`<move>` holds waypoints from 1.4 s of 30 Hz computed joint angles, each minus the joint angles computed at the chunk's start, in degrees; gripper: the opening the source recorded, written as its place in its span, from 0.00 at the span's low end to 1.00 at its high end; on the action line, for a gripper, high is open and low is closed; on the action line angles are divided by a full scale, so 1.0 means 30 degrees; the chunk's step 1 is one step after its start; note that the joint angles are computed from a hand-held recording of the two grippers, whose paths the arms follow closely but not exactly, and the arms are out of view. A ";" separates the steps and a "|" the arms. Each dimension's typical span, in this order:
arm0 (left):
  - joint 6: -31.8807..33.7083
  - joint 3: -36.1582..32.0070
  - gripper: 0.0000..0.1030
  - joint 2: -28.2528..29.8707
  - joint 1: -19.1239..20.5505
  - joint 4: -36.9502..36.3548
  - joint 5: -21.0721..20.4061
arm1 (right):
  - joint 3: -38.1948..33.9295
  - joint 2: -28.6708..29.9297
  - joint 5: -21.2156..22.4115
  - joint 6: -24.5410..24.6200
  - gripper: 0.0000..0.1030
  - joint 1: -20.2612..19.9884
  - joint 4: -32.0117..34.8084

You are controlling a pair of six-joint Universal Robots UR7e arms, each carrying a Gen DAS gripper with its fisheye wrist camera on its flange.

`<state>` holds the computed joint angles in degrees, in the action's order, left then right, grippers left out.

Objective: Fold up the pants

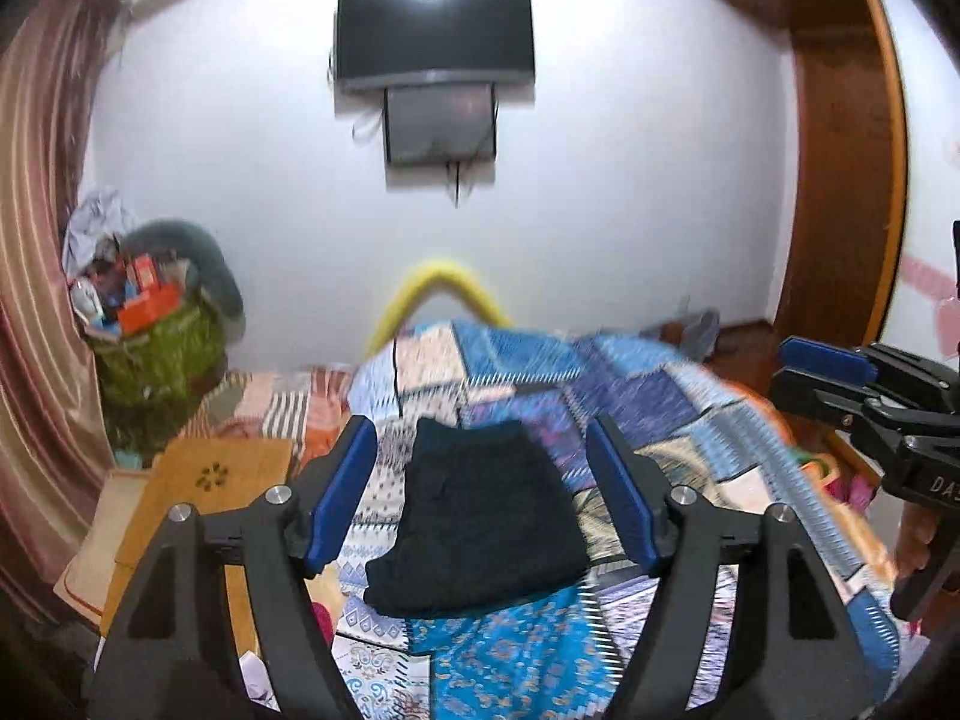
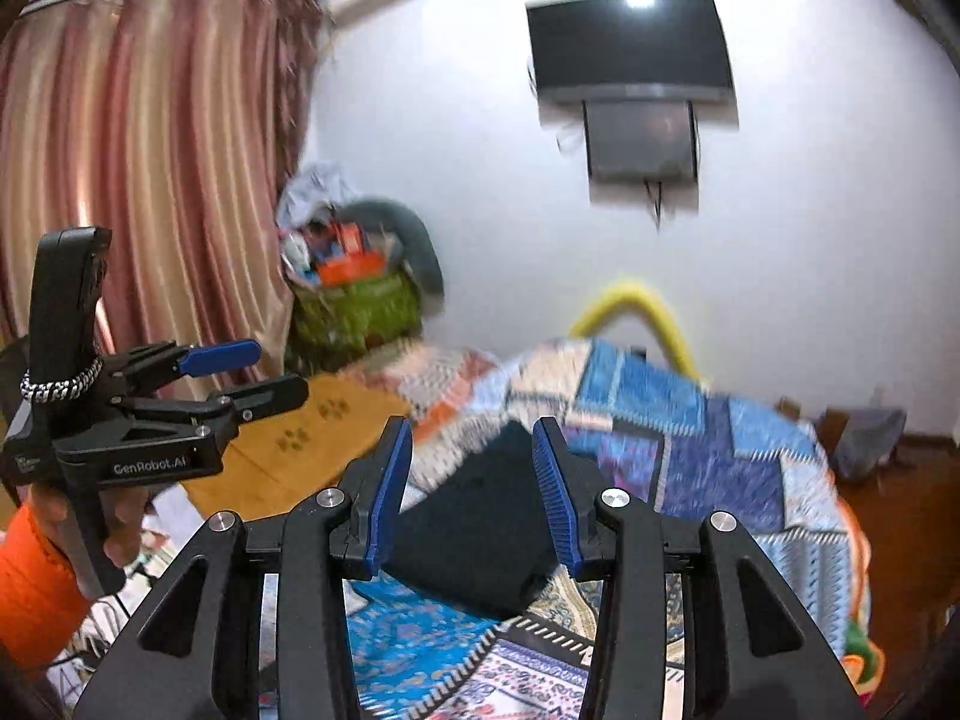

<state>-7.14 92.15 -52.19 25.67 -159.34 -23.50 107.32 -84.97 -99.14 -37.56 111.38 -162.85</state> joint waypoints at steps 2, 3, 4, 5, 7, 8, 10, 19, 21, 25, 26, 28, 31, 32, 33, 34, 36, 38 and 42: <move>0.0307 0.0715 0.70 -0.0291 -0.0976 -0.0939 0.0835 | 0.0833 -0.0855 0.0167 -0.0224 0.37 0.0472 -0.0608; 0.0407 0.1157 0.70 -0.0467 -0.1487 -0.1506 0.1182 | 0.1290 -0.1225 0.0181 -0.0390 0.37 0.0711 -0.1115; 0.0322 0.1517 0.70 -0.0619 -0.1852 -0.1804 0.1439 | 0.1711 -0.1567 0.0244 -0.0481 0.37 0.0909 -0.1538; 0.0321 0.1848 0.70 -0.0736 -0.2162 -0.2188 0.1646 | 0.2093 -0.1900 0.0379 -0.0493 0.37 0.1046 -0.1828; 0.0541 0.2521 0.70 -0.0825 -0.2823 -0.3251 0.2309 | 0.2757 -0.2351 0.0491 -0.0382 0.37 0.1241 -0.2398; 0.0696 0.2852 0.71 -0.0793 -0.3174 -0.3873 0.2727 | 0.3138 -0.2646 0.0638 -0.0421 0.37 0.1343 -0.2577; 0.1002 0.3579 0.73 -0.0850 -0.3748 -0.5072 0.3259 | 0.3794 -0.2896 0.0456 -0.0552 0.37 0.1534 -0.3429; -0.0155 0.5679 0.95 -0.1404 -0.4929 -0.5965 0.4394 | 0.5139 -0.2709 -0.0857 -0.0435 0.62 0.2160 -0.6498; -0.0215 0.5877 0.98 -0.1450 -0.4973 -0.6173 0.4447 | 0.5262 -0.2679 -0.1119 -0.0462 0.68 0.2369 -0.6868; -0.0370 0.6220 1.00 -0.1554 -0.5075 -0.6387 0.4428 | 0.5255 -0.2657 -0.1042 -0.0236 0.80 0.2311 -0.7083; -0.0726 0.6314 1.00 -0.1658 -0.5077 -0.6072 0.4370 | 0.5289 -0.2687 -0.1076 -0.0209 0.81 0.2286 -0.7052; -0.1325 0.6450 1.00 -0.1822 -0.5018 -0.5551 0.4198 | 0.5287 -0.2646 -0.1195 -0.0160 0.81 0.2193 -0.7034; -0.1513 0.6576 1.00 -0.1900 -0.4991 -0.5516 0.4168 | 0.5317 -0.2614 -0.1395 0.0036 0.87 0.2120 -0.7060; -0.1533 0.6595 1.00 -0.1900 -0.4988 -0.5509 0.4157 | 0.5381 -0.2658 -0.1352 0.0074 0.89 0.2082 -0.7066; -0.1535 0.6626 1.00 -0.1899 -0.4994 -0.5533 0.4165 | 0.5467 -0.2739 -0.1307 0.0112 0.89 0.2013 -0.7071; -0.1449 0.6617 1.00 -0.1873 -0.4992 -0.5645 0.4157 | 0.5449 -0.2730 -0.1337 0.0152 0.89 0.1990 -0.7045; -0.1440 0.6608 1.00 -0.1860 -0.4996 -0.5646 0.4178 | 0.5567 -0.2805 -0.1321 0.0184 0.90 0.1931 -0.7063; -0.0983 0.6586 1.00 -0.1745 -0.4965 -0.6044 0.4233 | 0.5750 -0.2893 -0.1384 0.0233 0.90 0.1895 -0.7173; -0.0789 0.6618 1.00 -0.1631 -0.4970 -0.6167 0.4309 | 0.5839 -0.2842 -0.1691 0.0110 0.90 0.2060 -0.7375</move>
